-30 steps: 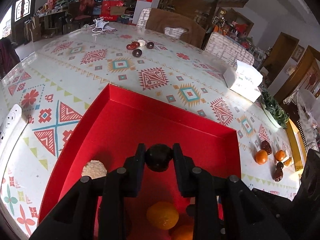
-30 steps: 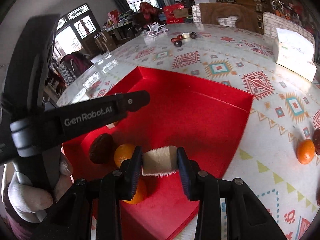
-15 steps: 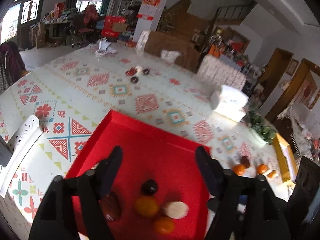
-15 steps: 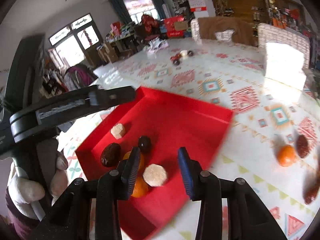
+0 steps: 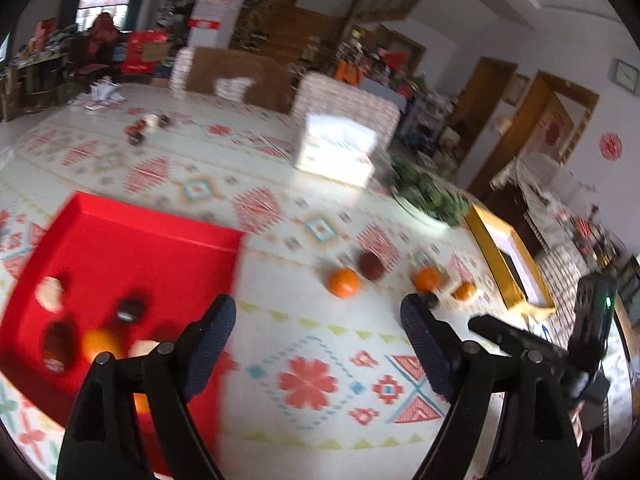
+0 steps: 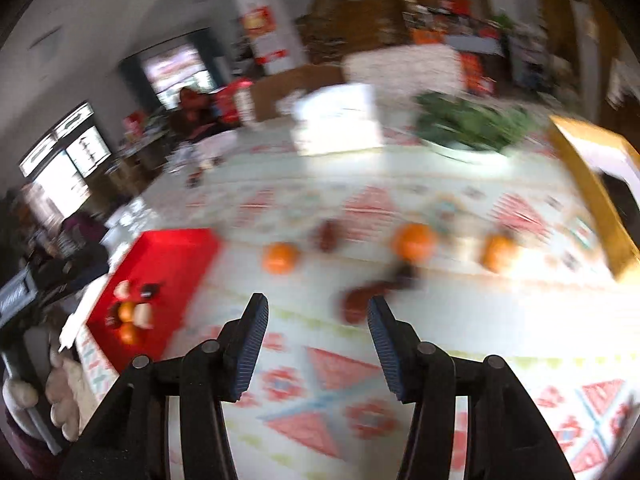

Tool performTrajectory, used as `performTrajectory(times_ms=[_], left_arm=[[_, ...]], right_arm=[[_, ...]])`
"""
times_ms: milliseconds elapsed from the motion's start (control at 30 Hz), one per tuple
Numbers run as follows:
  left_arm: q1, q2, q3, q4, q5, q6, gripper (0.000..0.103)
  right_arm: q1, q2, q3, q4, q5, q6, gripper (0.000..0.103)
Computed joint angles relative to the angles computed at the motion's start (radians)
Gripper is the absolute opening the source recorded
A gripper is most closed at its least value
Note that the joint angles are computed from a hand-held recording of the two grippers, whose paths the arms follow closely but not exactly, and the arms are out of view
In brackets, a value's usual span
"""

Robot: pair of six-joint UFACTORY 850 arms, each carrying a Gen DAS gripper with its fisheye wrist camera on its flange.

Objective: Organize fruits
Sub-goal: 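Move both open tools back toward the remaining fruits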

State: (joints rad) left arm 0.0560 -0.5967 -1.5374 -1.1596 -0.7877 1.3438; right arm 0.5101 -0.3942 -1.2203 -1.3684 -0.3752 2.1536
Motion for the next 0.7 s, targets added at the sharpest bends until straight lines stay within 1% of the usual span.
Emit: performTrajectory(times_ms=[67, 167, 233, 367, 400, 600, 700], left_arm=[[-0.027, 0.005, 0.024, 0.013, 0.0, 0.023, 0.084], [-0.064, 0.024, 0.07, 0.021, 0.028, 0.083, 0.083], [-0.084, 0.028, 0.085, 0.038, 0.039, 0.103, 0.076], [-0.116, 0.043, 0.117, 0.032, 0.094, 0.155, 0.075], [-0.125, 0.052, 0.133, 0.018, 0.13, 0.183, 0.075], [-0.164, 0.083, 0.189, -0.051, 0.271, 0.303, 0.075], [-0.171, 0.087, 0.199, -0.064, 0.296, 0.319, 0.075]], right_arm=[[-0.03, 0.026, 0.044, -0.014, 0.023, 0.048, 0.056], [-0.073, 0.029, 0.069, -0.085, 0.075, 0.166, 0.056], [-0.093, 0.019, 0.065, -0.114, 0.099, 0.201, 0.056], [-0.123, -0.014, 0.041, -0.155, 0.128, 0.234, 0.056], [-0.128, -0.024, 0.03, -0.139, 0.13, 0.212, 0.056], [-0.128, -0.069, -0.013, -0.085, 0.13, 0.127, 0.056], [-0.129, -0.093, -0.038, -0.015, 0.127, 0.05, 0.055]])
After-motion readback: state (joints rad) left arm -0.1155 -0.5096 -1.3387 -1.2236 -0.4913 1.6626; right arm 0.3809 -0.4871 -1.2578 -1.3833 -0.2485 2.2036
